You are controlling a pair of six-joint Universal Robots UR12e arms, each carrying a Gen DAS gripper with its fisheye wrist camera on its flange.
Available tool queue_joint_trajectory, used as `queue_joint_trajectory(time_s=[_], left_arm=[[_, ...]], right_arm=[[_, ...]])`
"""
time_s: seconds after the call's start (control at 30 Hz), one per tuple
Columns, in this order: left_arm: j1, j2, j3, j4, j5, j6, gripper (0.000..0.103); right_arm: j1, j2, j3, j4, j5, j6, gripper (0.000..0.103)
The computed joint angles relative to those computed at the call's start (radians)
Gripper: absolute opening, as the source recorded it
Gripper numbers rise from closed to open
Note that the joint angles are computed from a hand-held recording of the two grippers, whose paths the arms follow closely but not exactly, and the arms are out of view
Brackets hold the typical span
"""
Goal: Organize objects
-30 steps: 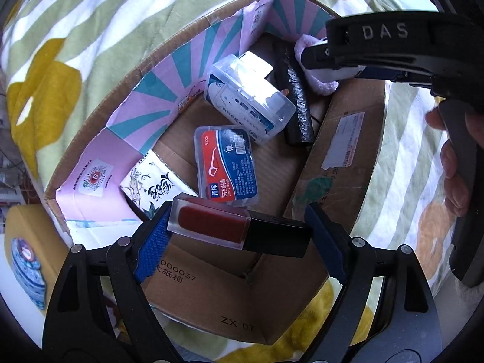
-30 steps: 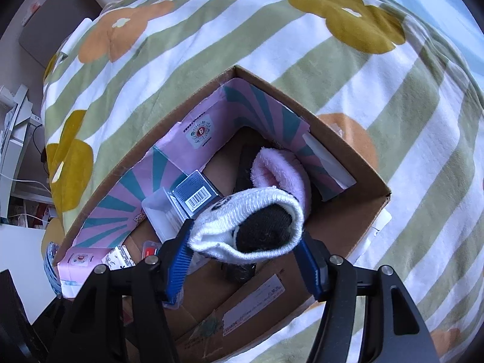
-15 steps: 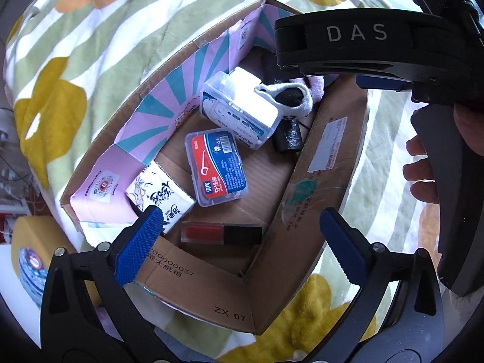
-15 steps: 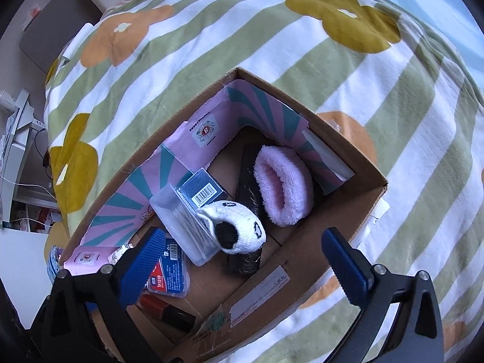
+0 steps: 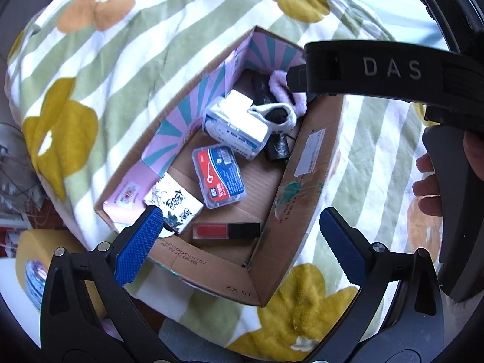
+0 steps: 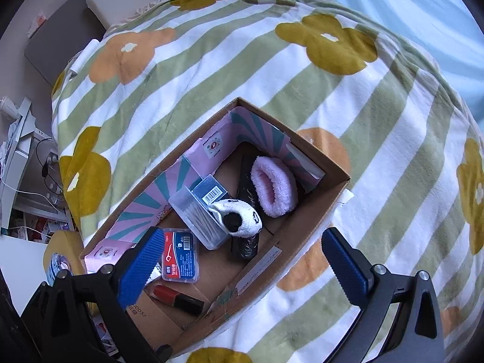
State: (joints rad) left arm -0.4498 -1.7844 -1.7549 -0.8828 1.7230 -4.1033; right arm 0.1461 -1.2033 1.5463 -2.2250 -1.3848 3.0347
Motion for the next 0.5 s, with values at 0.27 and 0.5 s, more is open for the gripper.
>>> queue_joint_trajectory(time_s=[0.27,0.5], left_arm=[[0.008,0.037,0.039,-0.042,0.031,0.127,0.103],[0.022,0.05,0.071,-0.003,0.04,0.255,0.103]], right_arm=[[-0.007,-0.085,0.037,-0.039,-0.045,0.077,0.103],[-0.028,-0.183,0.109,-0.092,-0.135,0.23,0.103]])
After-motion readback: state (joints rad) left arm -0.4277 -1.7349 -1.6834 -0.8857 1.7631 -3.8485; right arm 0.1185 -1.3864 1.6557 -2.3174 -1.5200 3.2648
